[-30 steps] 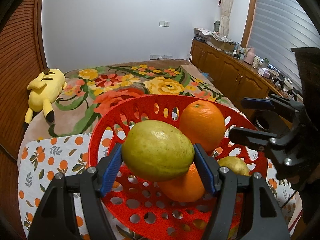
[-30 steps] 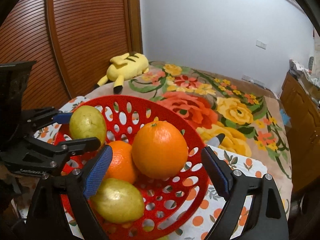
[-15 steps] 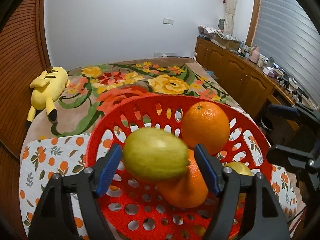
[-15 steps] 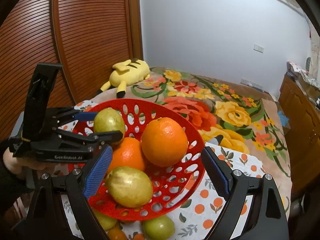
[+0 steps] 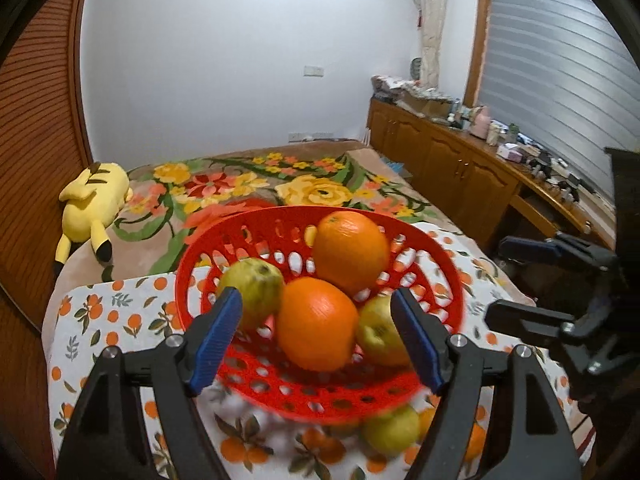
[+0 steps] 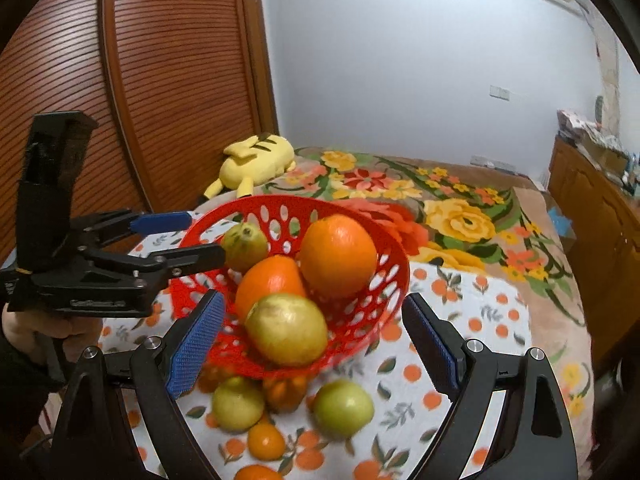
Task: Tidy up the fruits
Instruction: 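Open both tools and withdraw them from the red basket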
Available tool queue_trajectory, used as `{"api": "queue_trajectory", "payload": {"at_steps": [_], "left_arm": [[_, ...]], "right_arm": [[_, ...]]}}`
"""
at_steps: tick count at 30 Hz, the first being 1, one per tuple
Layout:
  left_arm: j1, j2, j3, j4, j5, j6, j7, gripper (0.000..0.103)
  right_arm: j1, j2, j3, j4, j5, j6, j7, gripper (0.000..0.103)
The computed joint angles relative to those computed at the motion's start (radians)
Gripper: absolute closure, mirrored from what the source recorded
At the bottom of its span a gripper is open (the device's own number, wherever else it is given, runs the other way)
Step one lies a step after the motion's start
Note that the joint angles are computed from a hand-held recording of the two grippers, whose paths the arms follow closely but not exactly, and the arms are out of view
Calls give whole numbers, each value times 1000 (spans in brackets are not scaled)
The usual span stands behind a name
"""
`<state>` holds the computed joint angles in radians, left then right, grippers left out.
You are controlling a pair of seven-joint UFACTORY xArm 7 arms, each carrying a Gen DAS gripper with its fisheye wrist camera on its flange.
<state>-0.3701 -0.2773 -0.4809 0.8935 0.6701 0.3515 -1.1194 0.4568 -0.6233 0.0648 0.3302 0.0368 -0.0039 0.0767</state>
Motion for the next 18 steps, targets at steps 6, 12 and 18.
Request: {"api": "queue_trajectory", "payload": {"at_steps": [6, 12, 18], "left_arm": [[-6, -104, -60, -85, 1, -11, -65, 26], [-9, -172, -105, -168, -64, -31, -72, 26], [0, -217, -160, -221, -113, -33, -84, 26]], "right_arm": [[-40, -108, 87, -128, 2, -28, 98, 11], [-45, -197, 156, -231, -27, -29, 205, 12], [-23, -252, 193, -305, -60, -30, 308, 14]]}}
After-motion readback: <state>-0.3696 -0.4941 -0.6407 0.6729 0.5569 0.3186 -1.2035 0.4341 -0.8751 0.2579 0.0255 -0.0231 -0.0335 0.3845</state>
